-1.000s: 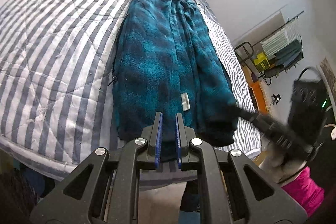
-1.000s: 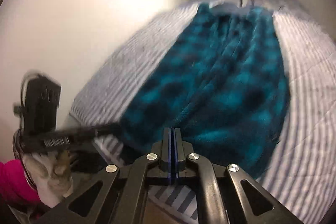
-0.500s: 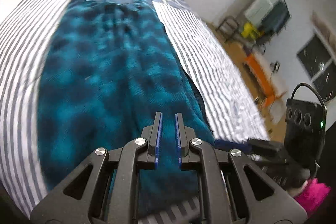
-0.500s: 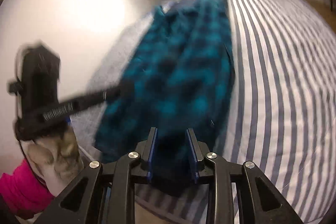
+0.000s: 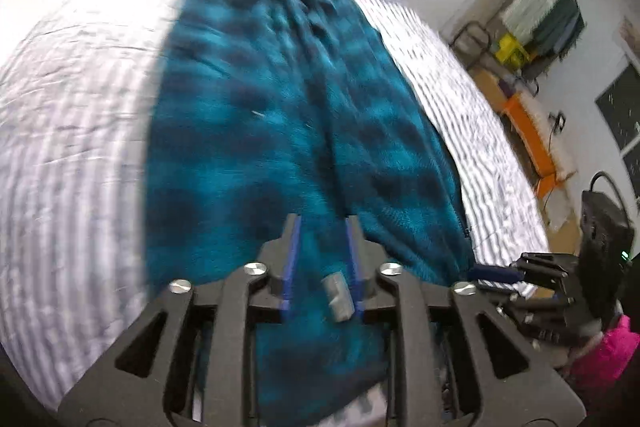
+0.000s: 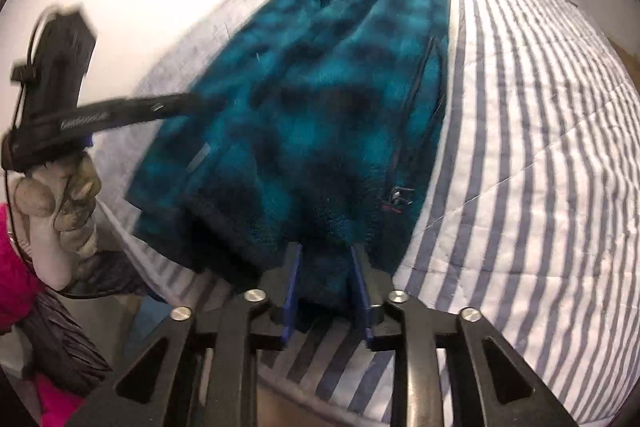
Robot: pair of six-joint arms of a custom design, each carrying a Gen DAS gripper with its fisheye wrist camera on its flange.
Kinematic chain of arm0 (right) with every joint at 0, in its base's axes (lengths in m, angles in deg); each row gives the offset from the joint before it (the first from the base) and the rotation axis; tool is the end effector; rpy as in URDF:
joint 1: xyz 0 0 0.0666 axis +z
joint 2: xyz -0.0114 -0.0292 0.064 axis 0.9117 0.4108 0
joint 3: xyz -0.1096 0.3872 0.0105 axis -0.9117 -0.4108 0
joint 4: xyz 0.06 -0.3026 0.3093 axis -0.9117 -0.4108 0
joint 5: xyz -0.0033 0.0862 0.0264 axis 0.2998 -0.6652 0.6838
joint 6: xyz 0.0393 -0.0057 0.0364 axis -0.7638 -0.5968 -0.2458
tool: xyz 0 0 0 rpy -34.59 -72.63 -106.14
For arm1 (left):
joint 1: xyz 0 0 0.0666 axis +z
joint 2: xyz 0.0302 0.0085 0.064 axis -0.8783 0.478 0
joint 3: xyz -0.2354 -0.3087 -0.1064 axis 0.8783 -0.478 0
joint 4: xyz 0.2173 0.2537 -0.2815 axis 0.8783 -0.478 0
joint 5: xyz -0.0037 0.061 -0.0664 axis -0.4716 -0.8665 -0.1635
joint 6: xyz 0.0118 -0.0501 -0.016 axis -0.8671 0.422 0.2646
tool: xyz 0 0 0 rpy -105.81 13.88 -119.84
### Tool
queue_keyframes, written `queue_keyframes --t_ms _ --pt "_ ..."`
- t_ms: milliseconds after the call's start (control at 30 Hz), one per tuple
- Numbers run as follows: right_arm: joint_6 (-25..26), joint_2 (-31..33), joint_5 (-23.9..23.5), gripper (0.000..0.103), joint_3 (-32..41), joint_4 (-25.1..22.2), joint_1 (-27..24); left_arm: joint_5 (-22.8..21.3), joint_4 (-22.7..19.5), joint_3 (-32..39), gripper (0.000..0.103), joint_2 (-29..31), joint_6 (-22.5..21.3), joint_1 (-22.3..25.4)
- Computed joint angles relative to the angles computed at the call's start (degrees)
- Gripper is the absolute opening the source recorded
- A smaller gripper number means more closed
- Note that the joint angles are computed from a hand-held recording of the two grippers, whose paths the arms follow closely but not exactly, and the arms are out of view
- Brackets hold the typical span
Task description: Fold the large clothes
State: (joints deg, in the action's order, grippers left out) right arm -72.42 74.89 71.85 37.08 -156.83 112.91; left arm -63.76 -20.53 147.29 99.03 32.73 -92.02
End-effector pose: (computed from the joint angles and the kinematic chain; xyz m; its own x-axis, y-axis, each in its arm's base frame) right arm 0.2780 0.2978 0.4814 -0.9145 -0.0941 -0.3936 -0.2131 0.9388 0.2707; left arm 0.4012 -0.2453 0.4956 -0.8862 -0.0137 -0.4631 0.2029 0.8870 -0.4147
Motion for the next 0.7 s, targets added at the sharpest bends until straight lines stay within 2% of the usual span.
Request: queue_keyframes --t_ms 33,67,133,233,300,400,467,533,600,667,700 --pt "-1.08 -1.50 1.38 0.048 -0.84 1.16 -0.09 -0.12 -0.08 -1.09 0.057 -1.82 1.20 1.01" --pt "-2.65 -2.79 2.08 0.060 -1.84 2.19 -0.07 -0.20 0.25 -2.79 0.062 -3.88 2.66 2.14" --pt "-5.10 -4.53 0.60 0.068 -4.07 4.15 -1.96 1.31 -0.17 -5.47 0.064 -6.37 5.35 4.40" --pt "-9.63 -4.77 -5.23 0.067 -6.15 7.16 -5.25 5.90 -0.39 -9.36 0.064 -8.20 9.38 7.41" --pt "-12.41 -5.27 -9.85 0.067 -8.37 10.67 -6.69 8.71 0.95 -11.59 0.064 -8.83 11.86 8.35" --pt "-14.55 -6.01 -14.75 0.067 -11.14 14.68 -7.29 16.20 4.81 -15.49 0.064 -9.62 15.96 9.42" --pt "-15.22 -5.49 -16.02 0.067 -12.26 15.66 -6.79 18.75 6.38 -16.54 0.060 -9.45 17.28 9.41" --pt "-15.82 -5.54 -15.28 0.068 -13.36 18.25 -6.19 20.36 7.21 -17.14 0.047 -9.20 17.39 8.98" --pt "-17.45 -5.49 -17.70 0.069 -14.31 22.25 -6.92 20.38 8.72 -17.47 0.046 -9.09 17.79 7.94" --pt "-19.67 -4.84 -20.46 0.061 -15.17 25.39 -6.95 20.21 8.50 -17.19 0.040 -8.80 17.11 6.91" --pt "-19.04 -3.91 -20.27 0.058 -14.63 24.98 -6.32 19.62 8.32 -16.81 0.034 -8.52 17.15 6.39"
